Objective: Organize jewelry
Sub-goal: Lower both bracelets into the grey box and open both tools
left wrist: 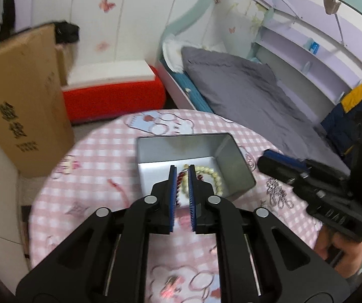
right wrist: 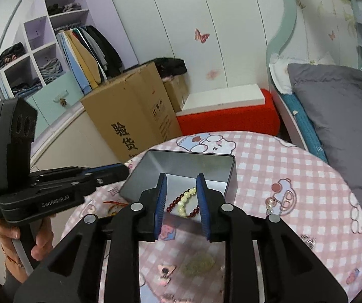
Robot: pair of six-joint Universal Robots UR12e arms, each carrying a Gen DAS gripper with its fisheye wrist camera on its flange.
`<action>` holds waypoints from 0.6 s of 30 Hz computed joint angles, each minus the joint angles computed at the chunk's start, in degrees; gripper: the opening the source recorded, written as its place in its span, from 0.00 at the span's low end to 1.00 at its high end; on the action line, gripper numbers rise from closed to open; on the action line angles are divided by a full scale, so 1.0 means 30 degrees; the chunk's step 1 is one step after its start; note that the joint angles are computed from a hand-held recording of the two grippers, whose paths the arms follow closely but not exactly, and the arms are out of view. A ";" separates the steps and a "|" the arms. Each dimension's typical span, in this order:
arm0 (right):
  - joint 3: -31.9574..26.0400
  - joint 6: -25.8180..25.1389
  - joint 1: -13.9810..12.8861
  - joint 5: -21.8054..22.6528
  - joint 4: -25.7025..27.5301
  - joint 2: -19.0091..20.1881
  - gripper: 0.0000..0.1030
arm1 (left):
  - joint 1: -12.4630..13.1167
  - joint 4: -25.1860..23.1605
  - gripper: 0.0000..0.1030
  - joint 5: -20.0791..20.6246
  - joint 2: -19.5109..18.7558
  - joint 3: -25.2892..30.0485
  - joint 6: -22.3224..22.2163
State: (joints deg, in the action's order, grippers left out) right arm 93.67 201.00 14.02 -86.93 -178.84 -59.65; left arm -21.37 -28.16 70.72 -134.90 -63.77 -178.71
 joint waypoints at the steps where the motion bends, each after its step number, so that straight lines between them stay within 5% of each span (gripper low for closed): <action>1: 0.0172 -0.0018 0.0080 -0.0190 -0.0159 -0.0154 0.25 | 0.0044 0.0725 0.48 0.0240 0.0353 -0.0645 -0.0085; 3: 0.0551 -0.0128 0.0302 -0.0719 -0.0432 -0.0462 0.28 | 0.0065 0.3024 0.75 0.1197 0.0988 -0.2044 -0.0624; 11: 0.1984 -0.0233 0.1212 -0.2668 -0.0682 -0.1338 0.31 | 0.0268 0.5846 0.75 0.2471 0.2671 -0.5398 -0.0910; 18: 0.2844 0.0197 0.1700 -0.3598 -0.0240 -0.1606 0.34 | 0.0108 0.5611 0.75 0.2955 0.2999 -0.6713 -0.0313</action>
State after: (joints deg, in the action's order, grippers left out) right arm 102.20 201.59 19.12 -97.73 -179.56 -64.47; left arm -21.04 -11.33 79.58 -125.91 -83.90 -179.65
